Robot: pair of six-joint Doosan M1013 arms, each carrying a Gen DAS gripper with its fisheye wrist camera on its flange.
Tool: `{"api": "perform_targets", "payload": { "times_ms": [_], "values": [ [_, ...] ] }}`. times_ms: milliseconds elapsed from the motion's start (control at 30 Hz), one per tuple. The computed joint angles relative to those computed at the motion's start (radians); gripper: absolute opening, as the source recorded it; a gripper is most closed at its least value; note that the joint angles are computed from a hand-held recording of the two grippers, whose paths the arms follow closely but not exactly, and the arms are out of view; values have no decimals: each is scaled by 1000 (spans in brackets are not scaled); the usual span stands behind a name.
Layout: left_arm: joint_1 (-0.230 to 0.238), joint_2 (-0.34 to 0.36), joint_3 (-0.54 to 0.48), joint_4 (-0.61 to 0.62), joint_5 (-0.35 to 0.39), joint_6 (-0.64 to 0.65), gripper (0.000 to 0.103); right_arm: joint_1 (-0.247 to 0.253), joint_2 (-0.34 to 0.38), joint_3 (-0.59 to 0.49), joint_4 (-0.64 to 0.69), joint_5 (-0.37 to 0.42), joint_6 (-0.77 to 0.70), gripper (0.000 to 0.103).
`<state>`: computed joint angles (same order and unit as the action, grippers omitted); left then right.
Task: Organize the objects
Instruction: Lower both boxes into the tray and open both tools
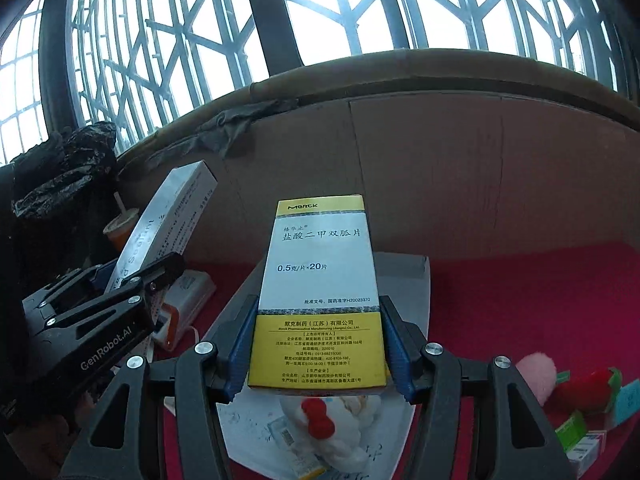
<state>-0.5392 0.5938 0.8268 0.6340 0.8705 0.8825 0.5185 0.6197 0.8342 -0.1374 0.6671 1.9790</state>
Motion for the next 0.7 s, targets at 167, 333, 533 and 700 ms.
{"api": "perform_targets", "payload": {
  "times_ms": [167, 333, 533, 700],
  "values": [
    [30, 78, -94, -184, 23, 99, 42, -13, 56, -73, 8, 77, 1, 61],
    [47, 176, -227, -301, 122, 185, 42, -22, 130, -168, 9, 190, -4, 62],
    [44, 165, -206, -263, 110, 146, 58, -27, 145, -185, 36, 198, -9, 63],
    [38, 90, -91, -175, 22, 34, 91, -25, 103, -131, 39, 148, 0, 76]
  ]
}}
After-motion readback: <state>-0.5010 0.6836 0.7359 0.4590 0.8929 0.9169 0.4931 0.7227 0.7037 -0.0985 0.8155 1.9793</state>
